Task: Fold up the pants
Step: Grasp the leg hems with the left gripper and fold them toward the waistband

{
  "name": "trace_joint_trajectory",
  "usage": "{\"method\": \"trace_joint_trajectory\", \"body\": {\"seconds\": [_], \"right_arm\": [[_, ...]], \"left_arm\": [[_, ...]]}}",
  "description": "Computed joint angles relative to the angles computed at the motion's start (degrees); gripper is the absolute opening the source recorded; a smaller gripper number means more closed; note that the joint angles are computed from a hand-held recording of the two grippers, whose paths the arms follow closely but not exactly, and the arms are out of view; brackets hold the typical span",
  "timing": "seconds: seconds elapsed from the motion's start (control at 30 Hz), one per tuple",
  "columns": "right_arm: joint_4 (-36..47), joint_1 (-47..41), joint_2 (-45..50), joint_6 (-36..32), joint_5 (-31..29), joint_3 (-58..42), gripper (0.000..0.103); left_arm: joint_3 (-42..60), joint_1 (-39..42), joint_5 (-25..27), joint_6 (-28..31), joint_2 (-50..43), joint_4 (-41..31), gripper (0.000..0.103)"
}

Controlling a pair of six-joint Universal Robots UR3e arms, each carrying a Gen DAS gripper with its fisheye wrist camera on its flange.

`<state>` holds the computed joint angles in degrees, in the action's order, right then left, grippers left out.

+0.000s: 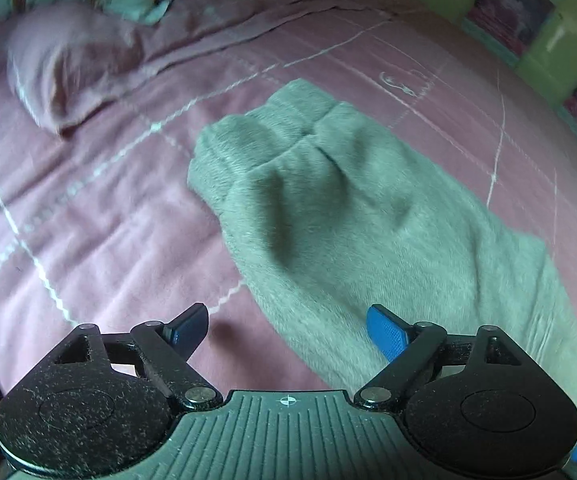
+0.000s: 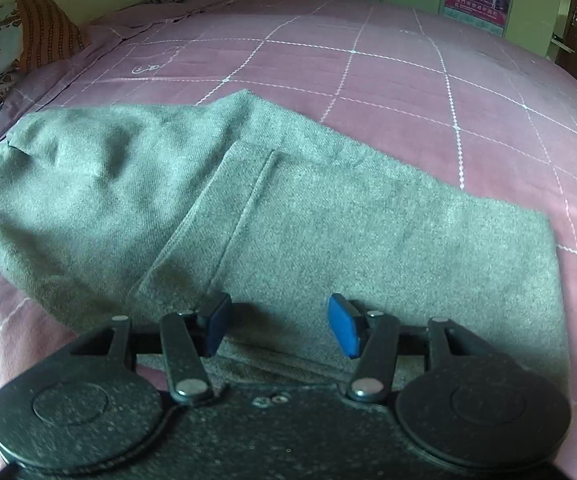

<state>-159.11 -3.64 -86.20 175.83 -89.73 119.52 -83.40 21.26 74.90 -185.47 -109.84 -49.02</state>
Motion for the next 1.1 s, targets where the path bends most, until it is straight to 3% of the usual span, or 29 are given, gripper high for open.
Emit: {"method": "trace_joint_trajectory", "body": {"seconds": [0.17, 0.33, 0.37, 0.43, 0.5, 0.57, 0.63, 0.8, 0.83, 0.93, 0.97, 1.1], "right_arm": [[-0.4, 0.8, 1.3, 1.7, -0.9, -0.8, 0.058], [-1.9, 0.1, 1.6, 2.0, 0.0, -0.2, 0.059], [-2.1, 0.2, 1.7, 2.1, -0.1, -0.2, 0.059], [-2.5, 0.4, 2.0, 2.3, -0.3, -0.3, 0.059], [-3.0, 0.2, 1.9, 2.5, 0.0, 0.1, 0.060], [-2.6, -0.3, 1.3, 2.5, 0.7, 0.3, 0.057], [-2.0, -0.3, 0.3, 1.9, 0.2, -0.1, 0.052], [-4.5, -0.4, 1.9, 0.7, -6.0, -1.5, 0.054], [-0.1, -1.2, 3.1, -0.2, -4.8, -3.0, 0.055], [1.6, -3.2, 1.2, -1.9, -1.5, -2.0, 0.055], [2.8, -5.1, -0.8, -1.8, 1.1, -1.3, 0.051], [3.5, -14.3, -12.4, -1.9, 8.2, 6.0, 0.053]], "left_arm": [[-0.7, 5.3, -11.3, -5.4, -5.3, 4.1, 0.086], [-4.1, 6.9, -19.5, -11.2, -10.1, 16.6, 0.084], [-4.8, 7.1, -20.8, -13.5, -11.2, 20.1, 0.078], [-3.8, 7.0, -21.4, -18.0, -13.9, 22.9, 0.033], [-3.0, 7.7, -23.8, -21.8, -16.4, 24.7, 0.026], [-3.5, 7.1, -22.4, -22.7, -15.6, 25.7, 0.023], [-5.0, 5.3, -19.8, -20.2, -13.0, 28.5, 0.019], [-0.6, -1.1, -17.6, -9.3, -8.3, 29.2, 0.018], [1.2, -2.8, -17.7, -7.6, -8.0, 28.5, 0.018], [5.3, -8.8, -17.5, -1.6, -6.4, 26.4, 0.018], [6.6, -11.0, -17.4, 0.0, -6.1, 25.4, 0.018], [11.2, -22.3, -15.0, 6.9, -7.5, 22.2, 0.019]]}}
